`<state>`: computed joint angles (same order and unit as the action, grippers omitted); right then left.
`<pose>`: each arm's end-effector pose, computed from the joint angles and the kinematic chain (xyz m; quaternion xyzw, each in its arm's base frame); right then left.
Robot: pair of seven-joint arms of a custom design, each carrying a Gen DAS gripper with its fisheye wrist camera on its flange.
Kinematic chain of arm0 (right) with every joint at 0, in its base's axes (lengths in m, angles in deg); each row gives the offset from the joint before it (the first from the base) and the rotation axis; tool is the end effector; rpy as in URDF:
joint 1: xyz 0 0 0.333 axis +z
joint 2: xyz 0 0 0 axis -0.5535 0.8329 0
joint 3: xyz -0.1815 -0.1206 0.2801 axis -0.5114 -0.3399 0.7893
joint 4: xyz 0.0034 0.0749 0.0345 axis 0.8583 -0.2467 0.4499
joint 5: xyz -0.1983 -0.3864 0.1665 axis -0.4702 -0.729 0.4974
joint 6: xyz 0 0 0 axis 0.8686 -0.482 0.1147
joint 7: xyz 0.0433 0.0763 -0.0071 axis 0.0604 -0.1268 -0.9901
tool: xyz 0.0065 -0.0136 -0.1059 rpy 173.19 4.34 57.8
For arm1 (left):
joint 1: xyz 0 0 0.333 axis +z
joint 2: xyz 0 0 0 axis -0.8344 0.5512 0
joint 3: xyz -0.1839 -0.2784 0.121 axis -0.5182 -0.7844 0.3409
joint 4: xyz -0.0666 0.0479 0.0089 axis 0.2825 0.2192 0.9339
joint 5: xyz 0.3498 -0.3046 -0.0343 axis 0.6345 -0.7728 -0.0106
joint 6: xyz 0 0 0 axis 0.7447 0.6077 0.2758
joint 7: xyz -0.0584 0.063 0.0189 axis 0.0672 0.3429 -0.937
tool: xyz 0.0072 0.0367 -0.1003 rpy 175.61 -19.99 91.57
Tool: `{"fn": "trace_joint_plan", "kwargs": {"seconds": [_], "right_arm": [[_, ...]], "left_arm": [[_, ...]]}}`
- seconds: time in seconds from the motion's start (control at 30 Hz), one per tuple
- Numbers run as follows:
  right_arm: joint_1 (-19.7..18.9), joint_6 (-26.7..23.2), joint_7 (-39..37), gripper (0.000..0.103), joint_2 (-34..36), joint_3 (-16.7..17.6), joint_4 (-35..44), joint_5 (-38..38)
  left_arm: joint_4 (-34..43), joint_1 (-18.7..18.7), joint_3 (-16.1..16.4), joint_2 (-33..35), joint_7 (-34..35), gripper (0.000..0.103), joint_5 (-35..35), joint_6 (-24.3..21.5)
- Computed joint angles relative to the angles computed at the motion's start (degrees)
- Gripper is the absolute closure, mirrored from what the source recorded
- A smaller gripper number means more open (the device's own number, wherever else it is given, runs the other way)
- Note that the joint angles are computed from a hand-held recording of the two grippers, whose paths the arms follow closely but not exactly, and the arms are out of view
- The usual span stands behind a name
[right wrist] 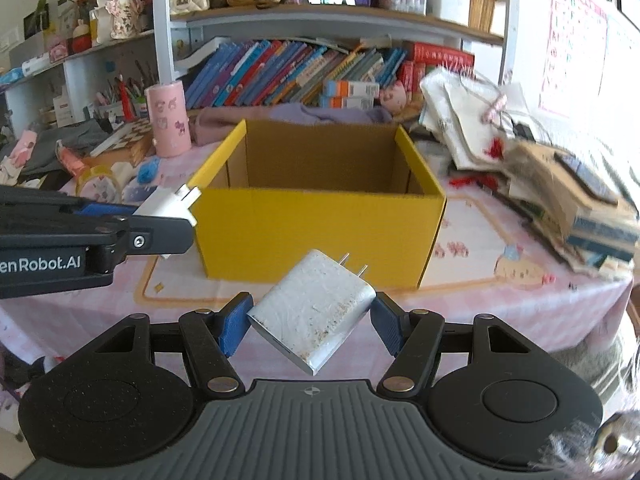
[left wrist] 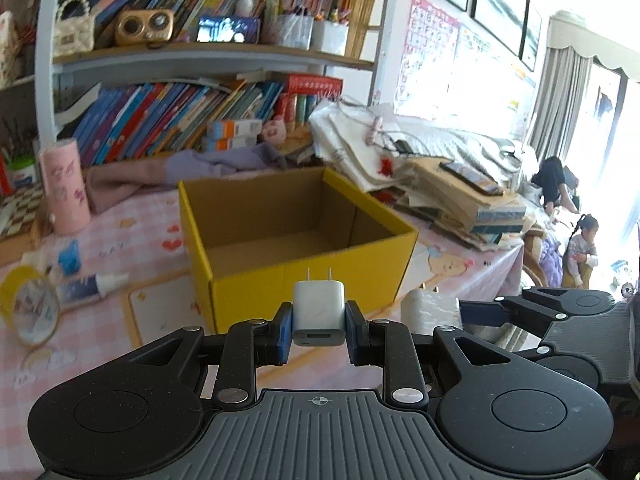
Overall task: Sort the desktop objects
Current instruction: 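Carry both white chargers in both grippers toward the yellow box, then lower both chargers into the yellow box and open both grippers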
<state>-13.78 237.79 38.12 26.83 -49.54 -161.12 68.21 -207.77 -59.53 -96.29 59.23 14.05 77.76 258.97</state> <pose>0.5624 0.1203 0.5091 -0.7510 0.4832 -0.2483 0.3754 0.5436 -0.1999 0.5258 -0.5837 0.6512 -0.4051 0.2669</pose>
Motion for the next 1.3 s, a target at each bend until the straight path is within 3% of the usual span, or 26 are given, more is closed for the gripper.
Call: {"fn": "trace_joint_plan", "kwargs": {"seconds": [0.17,0.3,0.57,0.83,1.1,1.3], "right_arm": [[2.4,1.0,-10.5,0.041,3.1,-2.3,4.7,8.1],[0.8,-0.7,-17.5,0.041,6.2,-1.7,9.8,13.3],[-5.7,-7.0,-25.7,0.041,12.7,1.9,19.3,17.4],[-11.4,-14.7,-28.0,0.041,20.5,5.3,29.2,12.5],[-14.5,-24.0,-29.6,0.041,30.4,7.4,41.8,1.2],[-14.6,-32.1,-31.4,0.041,39.0,7.9,53.6,-10.2]], "left_arm": [[4.5,6.8,-5.4,3.3,-6.2,0.078,6.6,1.1],[8.5,10.6,-7.9,5.7,-15.0,0.078,16.0,0.0],[15.5,8.0,-4.9,10.1,-25.9,0.078,26.5,-5.1],[23.3,2.3,0.3,16.6,-24.1,0.078,24.7,-10.2],[32.0,-2.0,3.5,24.3,-13.6,0.078,15.6,-17.7],[39.6,-4.2,5.0,30.6,-3.6,0.078,8.0,-24.9]]}}
